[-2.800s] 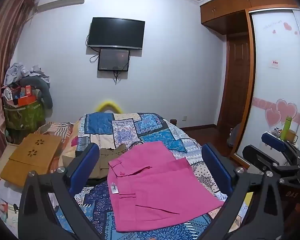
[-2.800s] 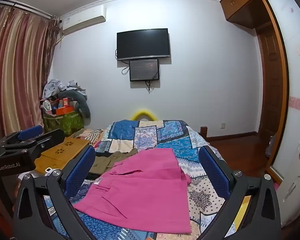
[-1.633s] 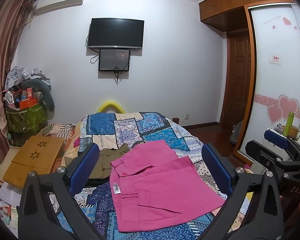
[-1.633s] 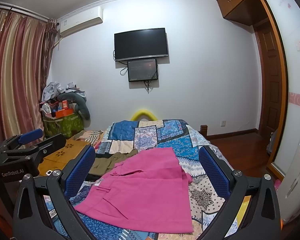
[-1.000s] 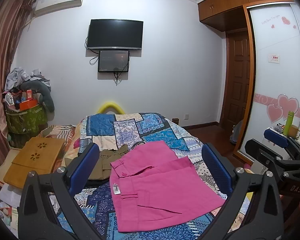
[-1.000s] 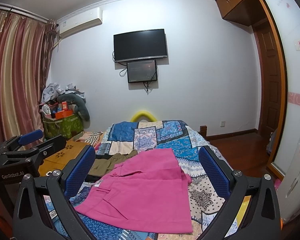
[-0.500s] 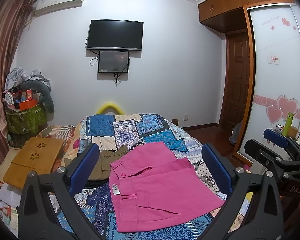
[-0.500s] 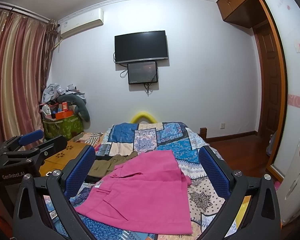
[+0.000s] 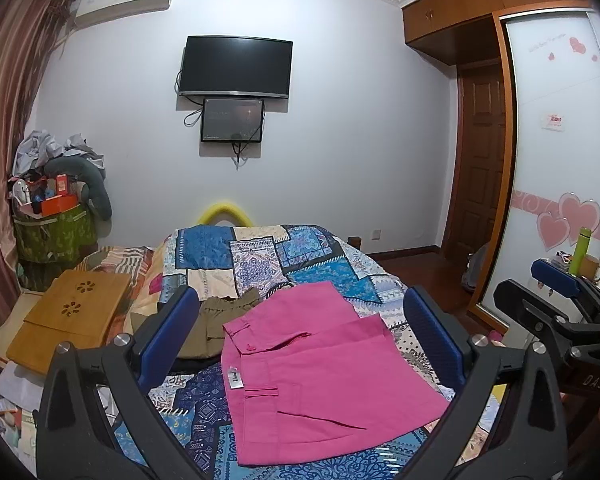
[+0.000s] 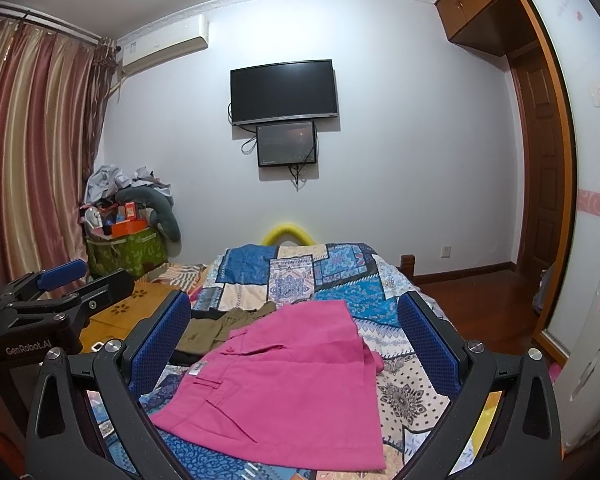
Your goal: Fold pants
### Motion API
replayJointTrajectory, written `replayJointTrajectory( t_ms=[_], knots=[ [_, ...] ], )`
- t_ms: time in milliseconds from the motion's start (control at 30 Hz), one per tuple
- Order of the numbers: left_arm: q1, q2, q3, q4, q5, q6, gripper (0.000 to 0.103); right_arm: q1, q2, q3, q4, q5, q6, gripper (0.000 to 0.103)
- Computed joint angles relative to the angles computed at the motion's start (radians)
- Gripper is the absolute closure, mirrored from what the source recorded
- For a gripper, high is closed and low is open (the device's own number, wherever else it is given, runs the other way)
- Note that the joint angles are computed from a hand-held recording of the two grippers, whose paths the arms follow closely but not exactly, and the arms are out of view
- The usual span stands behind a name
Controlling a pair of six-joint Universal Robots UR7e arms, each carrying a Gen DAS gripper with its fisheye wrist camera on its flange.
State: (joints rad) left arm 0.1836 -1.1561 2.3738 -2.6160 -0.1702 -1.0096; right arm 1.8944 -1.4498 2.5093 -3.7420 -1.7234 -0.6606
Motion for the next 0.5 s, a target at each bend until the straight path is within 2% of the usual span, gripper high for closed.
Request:
replayJointTrajectory(
  t_ms=[200,300,500],
  knots=[
    [0.036,0.025,-0.007,-0.08,-0.003,0.064,0.0,-0.007,0.026,-0.018,0.002,-0.007,-0.001,0.0],
    [0.077,0.051,-0.014,-0.194,-0.029,0.155,0.0,-0.024,0.051,-0.033,0.003,-0.013,-0.009,0.0],
    [0.218,0.093,-0.066,-0.335,-0.133,0.325,0.0,-0.079,0.1,-0.082,0.081,-0.007,-0.01,0.0]
  ],
)
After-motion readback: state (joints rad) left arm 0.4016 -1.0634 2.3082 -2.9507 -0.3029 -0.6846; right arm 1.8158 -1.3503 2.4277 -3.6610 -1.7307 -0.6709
